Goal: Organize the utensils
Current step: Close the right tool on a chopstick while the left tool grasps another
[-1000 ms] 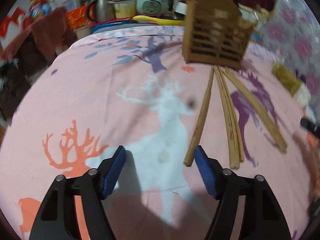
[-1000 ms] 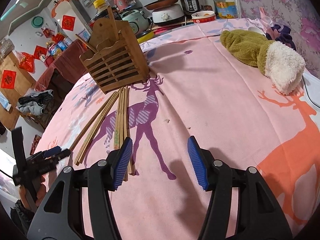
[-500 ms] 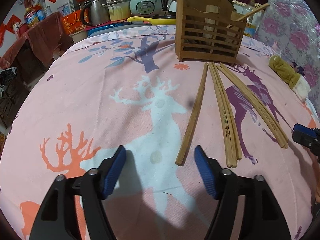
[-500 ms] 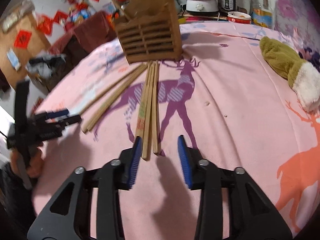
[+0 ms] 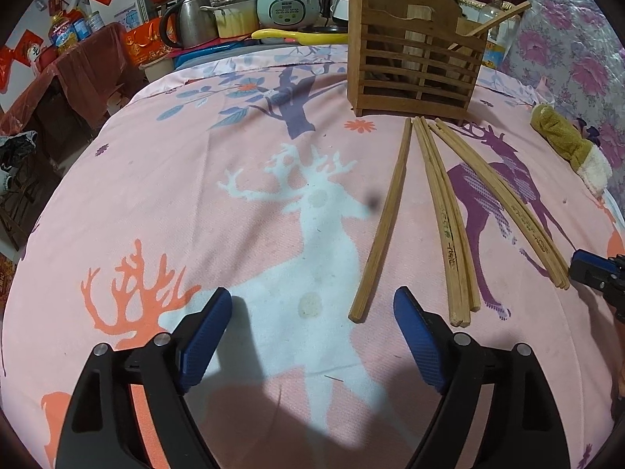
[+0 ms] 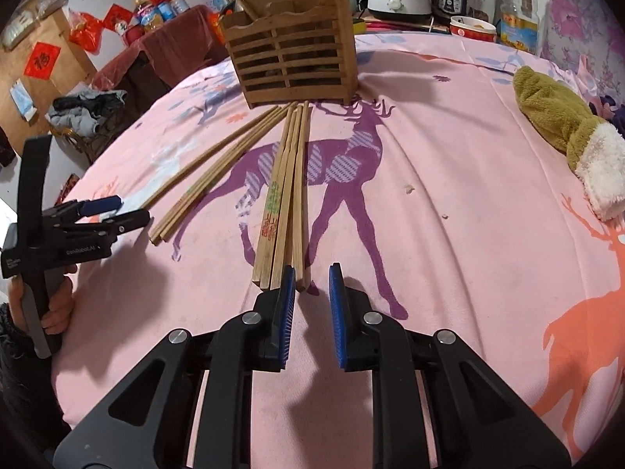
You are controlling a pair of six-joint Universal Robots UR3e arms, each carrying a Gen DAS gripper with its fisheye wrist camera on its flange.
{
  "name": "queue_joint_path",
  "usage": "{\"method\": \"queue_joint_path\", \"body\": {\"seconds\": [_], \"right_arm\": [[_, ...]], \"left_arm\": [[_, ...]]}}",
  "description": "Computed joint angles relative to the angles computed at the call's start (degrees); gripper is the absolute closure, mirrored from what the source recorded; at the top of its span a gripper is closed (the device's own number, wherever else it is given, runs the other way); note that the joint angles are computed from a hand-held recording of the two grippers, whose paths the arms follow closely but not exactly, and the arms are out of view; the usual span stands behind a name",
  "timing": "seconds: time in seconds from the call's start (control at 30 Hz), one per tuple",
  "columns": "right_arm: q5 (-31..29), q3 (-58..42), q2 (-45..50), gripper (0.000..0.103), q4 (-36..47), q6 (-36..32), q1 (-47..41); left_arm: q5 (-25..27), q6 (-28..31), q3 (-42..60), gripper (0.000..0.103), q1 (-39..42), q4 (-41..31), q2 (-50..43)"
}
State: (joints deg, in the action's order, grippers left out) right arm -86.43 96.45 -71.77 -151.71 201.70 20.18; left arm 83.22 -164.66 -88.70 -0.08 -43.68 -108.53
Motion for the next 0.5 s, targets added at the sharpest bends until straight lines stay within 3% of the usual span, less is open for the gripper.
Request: {"method": "queue_joint_path", "body": {"seconds": [0.2, 0.27, 0.43, 0.5], "right_arm": [[-4.30, -3.78, 2.95, 0.084, 1.34, -0.94, 2.25], [-6.41, -4.73, 3.70, 0.098, 1.35, -0.93, 3.08], [-7.93, -4.80, 3.53, 0.099, 1.55, -1.13, 3.42], [-5.84, -4.49, 3.22, 0.093, 1.67, -1.81, 2.64]], "left_arm": [[-0.01, 0.04, -0.05, 0.020, 0.02, 0.01, 0.07], [-0.25, 0.12, -0.17, 0.020, 0.11, -0.02, 0.18], [-1.58, 1.33, -1.38, 0.039, -0.01, 0.92, 1.02], [-2.07, 1.71, -1.62, 0.044, -0.04, 1.11, 1.16]]}}
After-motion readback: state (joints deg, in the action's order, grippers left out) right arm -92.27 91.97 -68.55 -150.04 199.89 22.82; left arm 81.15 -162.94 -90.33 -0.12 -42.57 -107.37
